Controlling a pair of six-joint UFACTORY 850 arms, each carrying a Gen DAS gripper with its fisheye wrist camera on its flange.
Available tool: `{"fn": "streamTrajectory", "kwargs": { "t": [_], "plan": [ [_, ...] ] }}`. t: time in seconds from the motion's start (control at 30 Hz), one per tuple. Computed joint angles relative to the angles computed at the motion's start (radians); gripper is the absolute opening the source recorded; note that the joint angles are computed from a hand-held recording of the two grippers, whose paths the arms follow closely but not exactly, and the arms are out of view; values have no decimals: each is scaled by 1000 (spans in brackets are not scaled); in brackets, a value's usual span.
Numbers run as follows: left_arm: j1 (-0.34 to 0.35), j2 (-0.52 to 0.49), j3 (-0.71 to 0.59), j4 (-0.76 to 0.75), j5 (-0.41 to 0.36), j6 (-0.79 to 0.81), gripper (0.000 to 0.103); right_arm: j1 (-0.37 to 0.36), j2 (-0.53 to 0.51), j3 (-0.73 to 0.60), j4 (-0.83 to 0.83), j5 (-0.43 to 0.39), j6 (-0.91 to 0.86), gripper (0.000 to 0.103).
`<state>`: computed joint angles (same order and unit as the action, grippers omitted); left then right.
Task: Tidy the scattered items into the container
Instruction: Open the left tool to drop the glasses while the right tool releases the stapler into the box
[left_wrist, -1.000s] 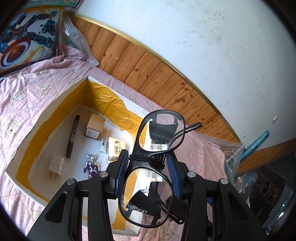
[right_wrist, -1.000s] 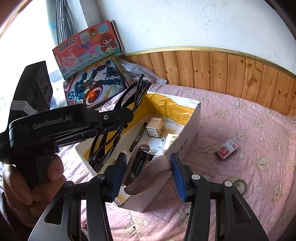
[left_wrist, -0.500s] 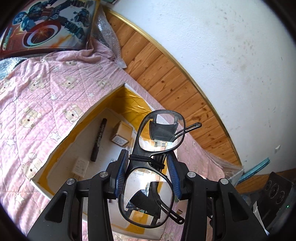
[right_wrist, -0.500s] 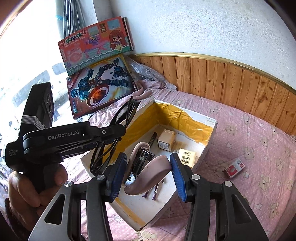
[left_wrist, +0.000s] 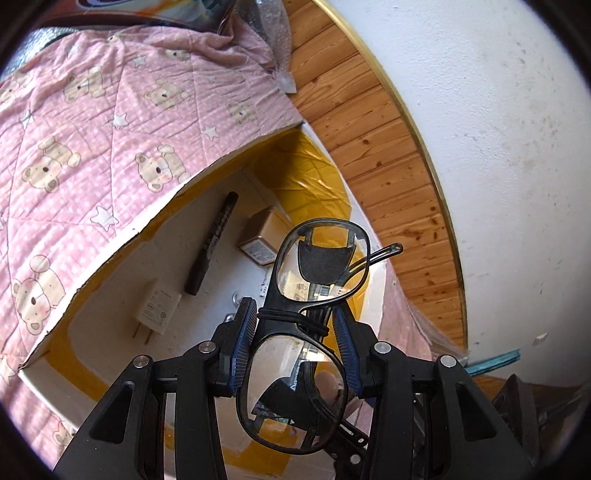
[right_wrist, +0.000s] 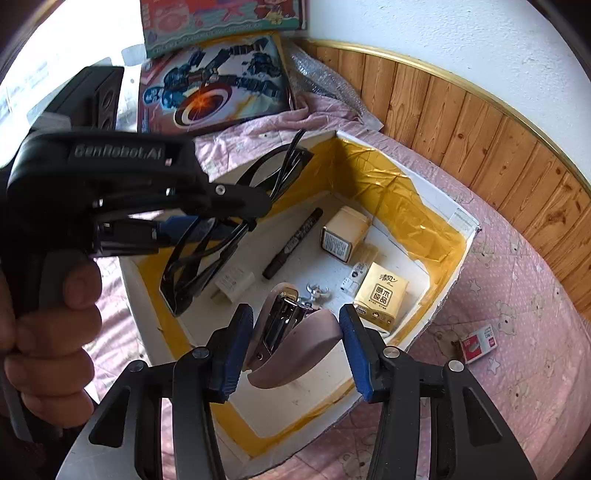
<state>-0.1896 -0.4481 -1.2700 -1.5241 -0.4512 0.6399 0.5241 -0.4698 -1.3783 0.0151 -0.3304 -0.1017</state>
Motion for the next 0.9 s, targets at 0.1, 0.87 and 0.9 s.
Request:
{"fn": "streamTrajectory", "kwargs": {
  "t": [0.1, 0.87, 0.9],
  "plan": [
    [-5, -29, -27, 58, -6, -72, 44, 5, -16, -6, -46, -28, -16, 50],
    [-18, -62, -86, 337, 27, -367, 55, -33, 4, 25, 263, -67, -310, 59],
    [-17, -57, -81, 328, 30, -360, 55, -36, 14, 37, 290, -60, -327, 59]
  ]
}}
